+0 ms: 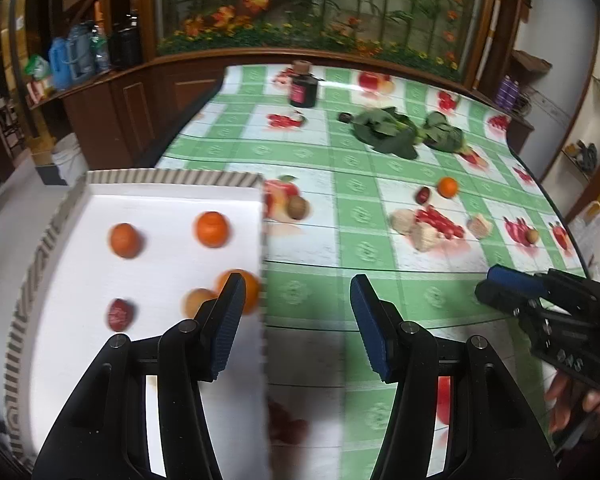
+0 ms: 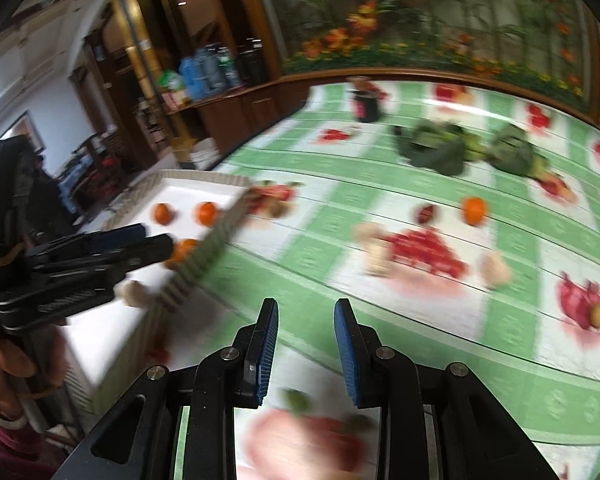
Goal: Organize fruits
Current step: 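Move both open tools back from the tray toward the table fruits, then grasp a beige cylindrical slice with the right tool while the left grasps a beige cube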
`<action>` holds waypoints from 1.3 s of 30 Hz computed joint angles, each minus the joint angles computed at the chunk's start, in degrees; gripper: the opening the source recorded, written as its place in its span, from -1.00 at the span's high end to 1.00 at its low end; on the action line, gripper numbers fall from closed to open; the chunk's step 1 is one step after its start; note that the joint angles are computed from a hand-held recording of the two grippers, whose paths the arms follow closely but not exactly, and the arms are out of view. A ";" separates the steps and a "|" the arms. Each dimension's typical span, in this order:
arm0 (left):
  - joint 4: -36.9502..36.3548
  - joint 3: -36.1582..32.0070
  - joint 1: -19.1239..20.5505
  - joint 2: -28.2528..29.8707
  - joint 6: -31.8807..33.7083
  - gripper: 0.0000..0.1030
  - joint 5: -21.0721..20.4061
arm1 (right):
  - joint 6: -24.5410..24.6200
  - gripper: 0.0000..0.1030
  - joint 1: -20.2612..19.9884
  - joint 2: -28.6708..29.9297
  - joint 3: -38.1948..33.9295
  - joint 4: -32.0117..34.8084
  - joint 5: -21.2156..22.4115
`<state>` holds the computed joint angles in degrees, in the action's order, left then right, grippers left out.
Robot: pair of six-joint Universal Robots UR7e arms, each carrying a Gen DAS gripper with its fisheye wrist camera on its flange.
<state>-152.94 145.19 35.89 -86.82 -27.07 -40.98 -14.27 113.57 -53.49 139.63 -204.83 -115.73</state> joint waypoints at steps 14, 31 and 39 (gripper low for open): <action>-6.22 -5.18 1.31 12.87 3.66 -0.06 -7.80 | -0.88 0.45 -9.07 -6.32 4.43 -2.72 -0.77; -9.35 -15.83 5.35 28.07 5.66 -0.06 -9.74 | -7.38 0.45 -13.88 -5.98 -4.02 5.86 -2.17; -12.54 -16.37 6.94 30.21 7.95 0.06 -10.20 | -12.40 0.60 -14.59 -3.24 -4.71 1.76 -2.21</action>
